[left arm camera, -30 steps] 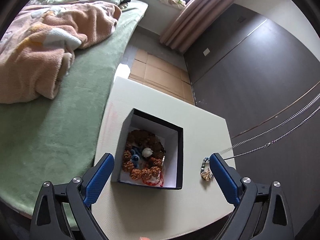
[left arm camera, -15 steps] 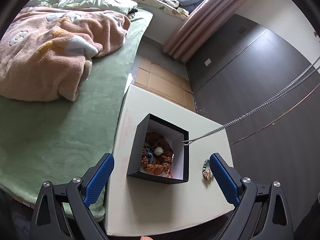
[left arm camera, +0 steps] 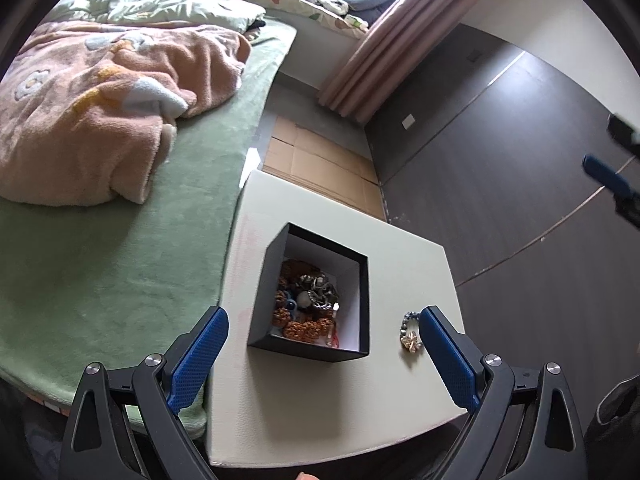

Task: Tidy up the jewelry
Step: 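Grasp the gold butterfly brooch beside the green bead bracelet with the left gripper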

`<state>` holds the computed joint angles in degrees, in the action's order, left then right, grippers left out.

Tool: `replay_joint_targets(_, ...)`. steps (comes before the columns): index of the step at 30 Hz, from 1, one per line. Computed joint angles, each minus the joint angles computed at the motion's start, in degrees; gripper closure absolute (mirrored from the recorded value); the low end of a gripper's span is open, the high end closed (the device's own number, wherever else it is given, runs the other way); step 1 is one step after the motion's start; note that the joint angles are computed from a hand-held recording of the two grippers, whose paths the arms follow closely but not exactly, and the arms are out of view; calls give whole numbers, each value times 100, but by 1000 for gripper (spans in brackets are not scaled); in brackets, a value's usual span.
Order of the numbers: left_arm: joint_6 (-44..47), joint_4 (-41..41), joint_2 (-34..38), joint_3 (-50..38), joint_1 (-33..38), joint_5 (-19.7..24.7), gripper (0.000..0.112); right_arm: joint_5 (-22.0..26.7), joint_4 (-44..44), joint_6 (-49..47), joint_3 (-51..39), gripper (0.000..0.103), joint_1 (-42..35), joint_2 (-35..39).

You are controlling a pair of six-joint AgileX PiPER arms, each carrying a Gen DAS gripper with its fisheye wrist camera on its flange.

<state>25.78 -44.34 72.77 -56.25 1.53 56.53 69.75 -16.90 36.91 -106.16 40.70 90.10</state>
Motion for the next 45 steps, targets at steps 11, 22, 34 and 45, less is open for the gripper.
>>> replay_joint_targets(11,-650,482,102,-18,-1677,-750,16,-1076,-51,887,3231,36,-655,-2019)
replay_joint_targets(22,-1399,1639,773,-346,-3761,-1450,21,-2141,215,1474,6074,36,-1572,-3902)
replay_joint_targets(34,-1534,2646,1745,-666,-4686,-1979,34,-2611,1146,540,7580,36,-2778,-5047)
replay_joint_targets(45,-1155,2705,2630,-927,-4827,-2247,41,-2978,2722,-1280,8740,36,-4261,-5518)
